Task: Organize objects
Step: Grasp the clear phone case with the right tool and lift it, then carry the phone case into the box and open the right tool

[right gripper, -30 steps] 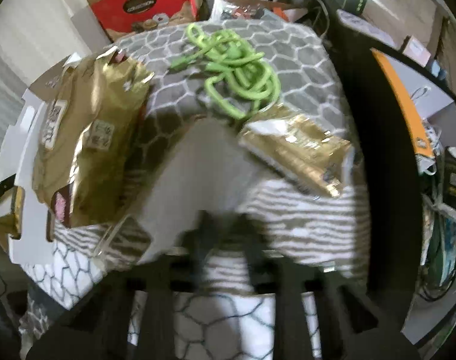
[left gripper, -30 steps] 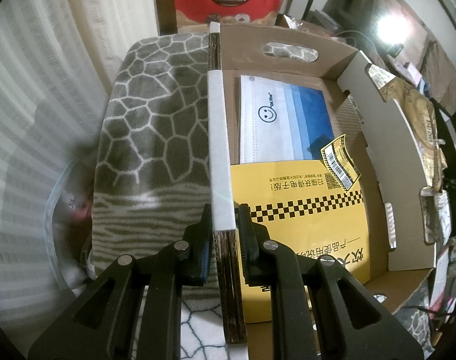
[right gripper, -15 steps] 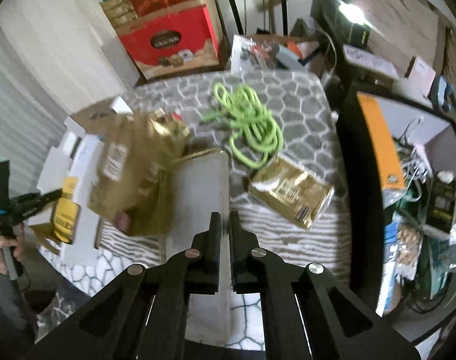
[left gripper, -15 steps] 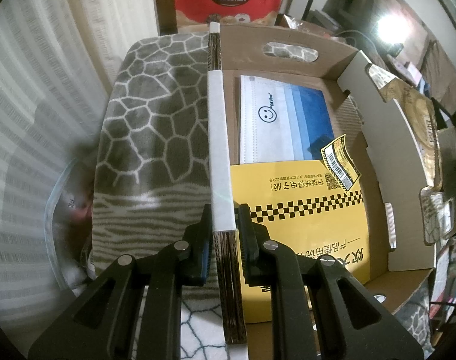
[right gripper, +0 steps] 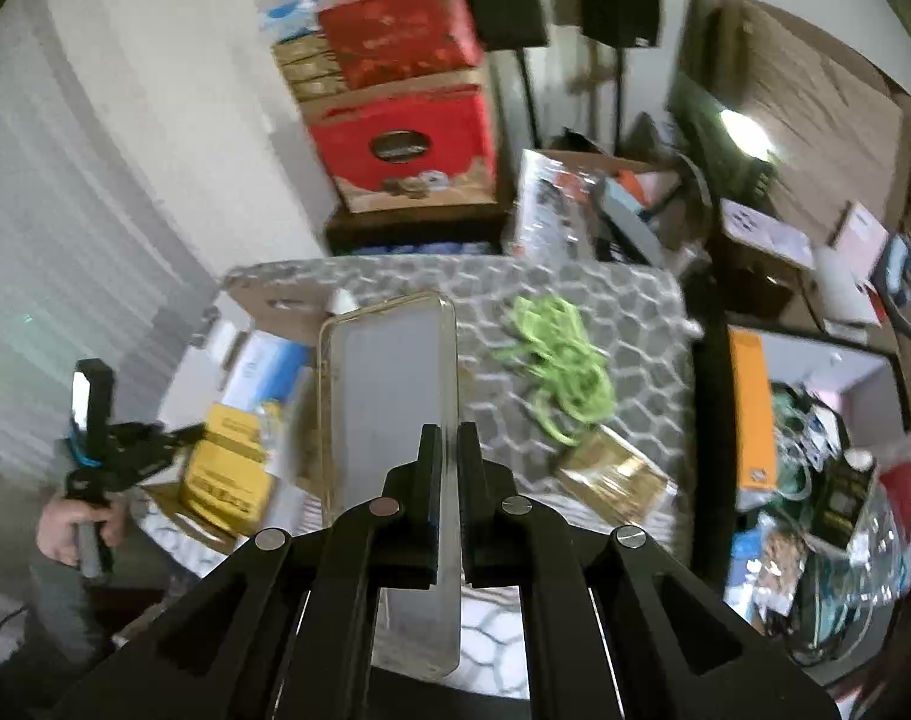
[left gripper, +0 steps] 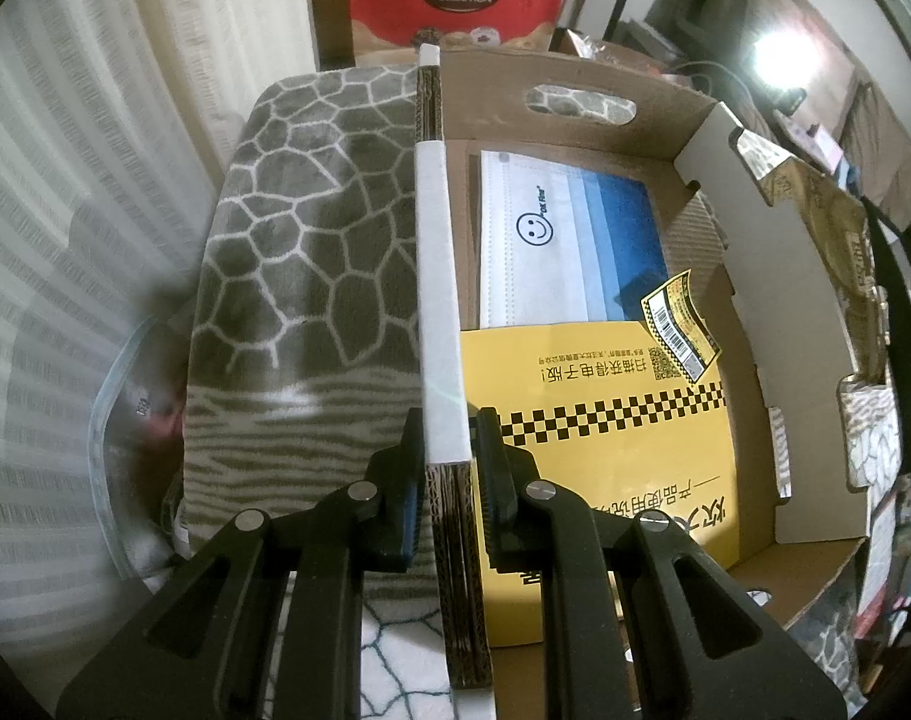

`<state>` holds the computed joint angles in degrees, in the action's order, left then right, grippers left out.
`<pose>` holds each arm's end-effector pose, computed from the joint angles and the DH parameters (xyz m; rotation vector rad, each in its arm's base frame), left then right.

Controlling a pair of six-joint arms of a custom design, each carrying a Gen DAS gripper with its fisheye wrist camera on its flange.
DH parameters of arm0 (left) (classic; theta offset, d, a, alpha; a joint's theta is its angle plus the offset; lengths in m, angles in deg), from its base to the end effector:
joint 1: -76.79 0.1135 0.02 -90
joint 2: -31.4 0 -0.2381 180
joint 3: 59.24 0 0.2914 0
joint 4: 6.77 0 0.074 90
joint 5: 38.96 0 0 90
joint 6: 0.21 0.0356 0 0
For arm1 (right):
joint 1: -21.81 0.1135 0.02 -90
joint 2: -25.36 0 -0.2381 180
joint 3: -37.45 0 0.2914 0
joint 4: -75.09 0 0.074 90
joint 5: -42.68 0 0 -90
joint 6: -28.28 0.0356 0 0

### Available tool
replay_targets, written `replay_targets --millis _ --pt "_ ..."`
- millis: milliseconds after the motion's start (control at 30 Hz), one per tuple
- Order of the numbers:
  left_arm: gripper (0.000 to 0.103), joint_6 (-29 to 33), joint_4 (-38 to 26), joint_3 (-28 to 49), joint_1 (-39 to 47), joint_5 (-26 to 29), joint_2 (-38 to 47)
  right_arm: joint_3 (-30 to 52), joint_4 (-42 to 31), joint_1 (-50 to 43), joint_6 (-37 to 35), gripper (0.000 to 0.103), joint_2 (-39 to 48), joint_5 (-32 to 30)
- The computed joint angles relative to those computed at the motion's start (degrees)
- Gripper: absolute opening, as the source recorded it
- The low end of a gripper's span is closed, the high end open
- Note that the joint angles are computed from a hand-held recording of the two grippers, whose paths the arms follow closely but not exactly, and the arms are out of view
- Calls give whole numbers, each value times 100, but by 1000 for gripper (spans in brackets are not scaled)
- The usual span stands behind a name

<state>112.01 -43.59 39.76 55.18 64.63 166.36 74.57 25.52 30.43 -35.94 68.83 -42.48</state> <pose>0.4211 -0.1758 0.0071 1.1004 2.5989 -0.3339 0.1964 0.0267 0.1544 0.4125 2.5129 0.1280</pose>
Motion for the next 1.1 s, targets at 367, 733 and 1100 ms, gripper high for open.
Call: replay_targets --millis 367,733,1100 --pt "13 -7 -61 99 24 47 61 1540 1972 688 657 3 3357 -664" --pt "13 -20 -108 170 45 96 100 2629 3222 585 1455 1 5886 -1184" --pt "13 -24 -102 164 31 75 95 3509 2523 1042 899 5 6663 -173"
